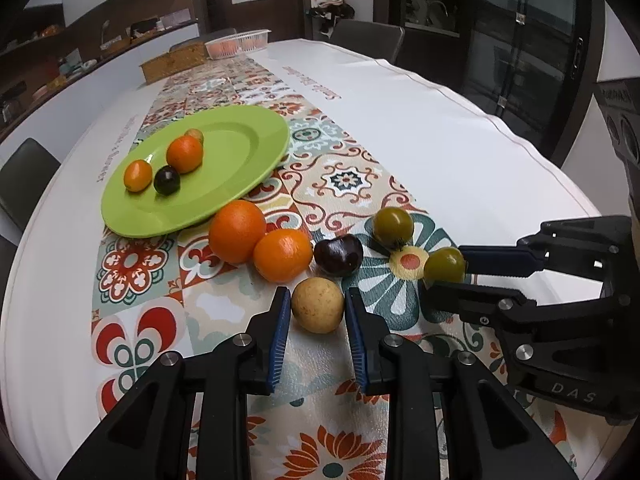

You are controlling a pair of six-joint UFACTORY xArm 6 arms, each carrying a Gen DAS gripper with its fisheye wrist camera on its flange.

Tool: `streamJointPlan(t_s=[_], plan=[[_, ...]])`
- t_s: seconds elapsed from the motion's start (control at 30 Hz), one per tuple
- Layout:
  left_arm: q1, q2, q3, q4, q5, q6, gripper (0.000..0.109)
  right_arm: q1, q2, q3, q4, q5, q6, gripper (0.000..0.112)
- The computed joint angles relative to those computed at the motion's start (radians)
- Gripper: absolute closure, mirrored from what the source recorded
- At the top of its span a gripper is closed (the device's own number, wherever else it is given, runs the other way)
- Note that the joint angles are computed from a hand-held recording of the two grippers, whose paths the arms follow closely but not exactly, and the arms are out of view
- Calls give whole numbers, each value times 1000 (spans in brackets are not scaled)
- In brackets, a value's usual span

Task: Organize fruits
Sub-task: 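Grasp the brown fruit with the left gripper while the right grasps a green lime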

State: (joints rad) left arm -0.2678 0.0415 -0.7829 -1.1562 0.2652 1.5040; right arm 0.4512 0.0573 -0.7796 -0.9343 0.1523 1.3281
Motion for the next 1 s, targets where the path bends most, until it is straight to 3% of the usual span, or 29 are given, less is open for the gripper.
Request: streamJointPlan(t_s=[0.63, 1.0], plan=[[38, -174, 79, -40, 5, -27, 81, 44, -97, -5, -127, 52, 109, 83], [62, -207, 40, -51, -3, -26, 81, 52, -115, -74, -203, 84, 164, 83]])
